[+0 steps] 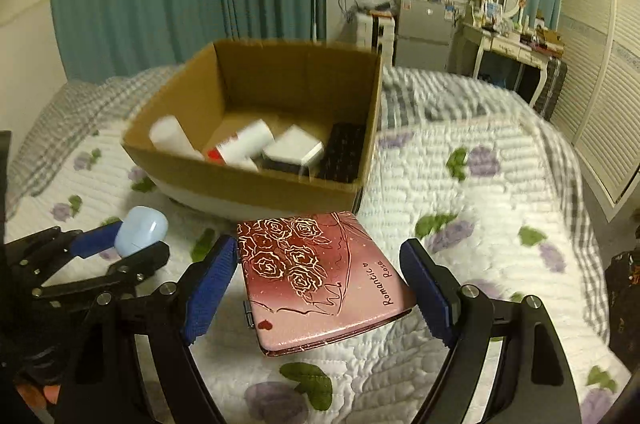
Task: Organize rigid objects
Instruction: 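Carry both cases over the box and open both tools to drop them in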
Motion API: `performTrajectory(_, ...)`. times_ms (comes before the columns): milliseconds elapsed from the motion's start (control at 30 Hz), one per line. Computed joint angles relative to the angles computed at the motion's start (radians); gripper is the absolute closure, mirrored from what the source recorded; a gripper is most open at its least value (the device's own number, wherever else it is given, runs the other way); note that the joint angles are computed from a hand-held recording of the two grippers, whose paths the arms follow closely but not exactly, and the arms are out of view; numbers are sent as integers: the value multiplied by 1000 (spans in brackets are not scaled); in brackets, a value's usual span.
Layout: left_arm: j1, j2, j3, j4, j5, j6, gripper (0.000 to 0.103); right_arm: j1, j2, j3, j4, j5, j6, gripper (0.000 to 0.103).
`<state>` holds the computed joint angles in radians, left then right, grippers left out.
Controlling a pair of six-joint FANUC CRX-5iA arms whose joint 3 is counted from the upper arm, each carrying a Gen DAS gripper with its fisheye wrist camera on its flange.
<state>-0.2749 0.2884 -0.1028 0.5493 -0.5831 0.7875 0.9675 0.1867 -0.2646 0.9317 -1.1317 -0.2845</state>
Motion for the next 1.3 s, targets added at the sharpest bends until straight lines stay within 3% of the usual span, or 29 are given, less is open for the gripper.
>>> performTrajectory(100, -9, -35, -1, 47, 21, -26, 53, -9, -29, -2, 47, 5, 2, 20)
performTrajectory(233, -22, -6, 97, 77, 15, -41, 53, -57, -52, 17, 141, 27, 43, 20)
performTrajectory(400, -52, 120, 333, -77, 7, 79, 53, -164, -57, 45, 233, 154, 81, 20)
performTrajectory(500, -63, 240, 508, -132, -63, 140, 52, -233, -20, 79, 259, 216, 141, 20)
performTrajectory(600, -72, 331, 620, -165, -99, 173, 52, -277, 4, 84, 249, 276, 164, 20)
performTrajectory(667, -78, 370, 667, -204, -104, 190, 52, -307, 4, 60, 217, 366, 158, 20)
performTrajectory(767, -77, 389, 649, -143, -63, 117, 51, -320, 28, 66, 132, 388, 214, 20)
performTrajectory(833, -75, 408, 669, -149, -70, 131, 50, -321, 41, 78, 87, 371, 257, 20)
performTrajectory(900, -72, 427, 700, -166, -93, 163, 50, -328, 43, 79, 90, 364, 260, 20)
performTrajectory(1133, -54, 395, 646, -93, -43, 118, 45, -333, 48, 81, 100, 356, 251, 20)
performTrajectory(1300, -41, 372, 613, -60, -40, 81, 45, -350, 113, 182, 3, 356, 393, 20)
